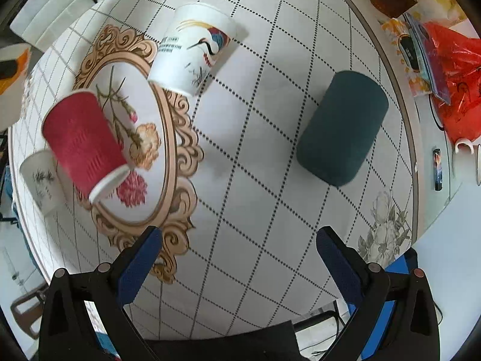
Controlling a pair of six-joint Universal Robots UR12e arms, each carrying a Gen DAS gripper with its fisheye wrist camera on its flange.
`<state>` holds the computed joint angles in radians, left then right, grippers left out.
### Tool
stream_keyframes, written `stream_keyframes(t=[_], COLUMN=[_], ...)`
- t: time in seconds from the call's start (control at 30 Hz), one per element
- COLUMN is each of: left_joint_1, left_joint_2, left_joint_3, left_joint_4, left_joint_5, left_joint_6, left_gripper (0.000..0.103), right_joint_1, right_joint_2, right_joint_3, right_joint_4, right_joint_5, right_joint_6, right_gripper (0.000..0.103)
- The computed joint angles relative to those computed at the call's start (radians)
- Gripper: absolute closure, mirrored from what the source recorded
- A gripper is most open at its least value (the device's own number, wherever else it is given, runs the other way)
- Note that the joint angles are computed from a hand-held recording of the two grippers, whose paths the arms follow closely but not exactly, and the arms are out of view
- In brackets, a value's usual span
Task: Flip cup upside down
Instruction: 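Close the left gripper around the orange-and-white cup and lift it, then carry the held cup with the left gripper toward the right gripper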
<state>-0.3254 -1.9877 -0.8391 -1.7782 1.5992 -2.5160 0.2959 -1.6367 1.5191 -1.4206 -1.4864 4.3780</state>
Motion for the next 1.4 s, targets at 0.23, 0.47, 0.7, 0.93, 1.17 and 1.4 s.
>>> stream_keyframes(t=[0.23,0.47,0.7,0.93,1.17,1.4], left_joint_1=[0.048,0.093,0.119,0.107,0.056,0.025], left_joint_2=[0.119,0.231,0.312,0.319,0.303,0.289], left_joint_3=[-0.129,-0.276,-0.419,-0.492,-0.523,-0.532], left_joint_4=[-0.052,-0.122,-0.18,-0.252,-0.278,-0.271], left_joint_5=[-0.021,-0.06,-0.095,-0.157,-0.216,-0.197], left_joint_6=[-0.114,-0.223,-0.325,-0.41,-0.427,-0.412], left_gripper=[0.031,0.031,0.031,0.031,0.031,0.03], right_joint_1=[0.034,0.064,0.085,0.095,0.09,0.075], right_joint_2=[-0.044,-0.075,-0.09,-0.099,-0.103,-0.106], right_joint_3=[0.038,0.07,0.102,0.137,0.169,0.184], right_joint_4=[-0.02,-0.022,-0.018,0.008,0.039,0.057], right_joint_5=[0.005,0.003,0.018,0.05,0.057,0.051], right_joint_6=[-0.041,-0.097,-0.153,-0.182,-0.174,-0.154], right_gripper=[0.0,0.0,0.0,0.0,0.0,0.0])
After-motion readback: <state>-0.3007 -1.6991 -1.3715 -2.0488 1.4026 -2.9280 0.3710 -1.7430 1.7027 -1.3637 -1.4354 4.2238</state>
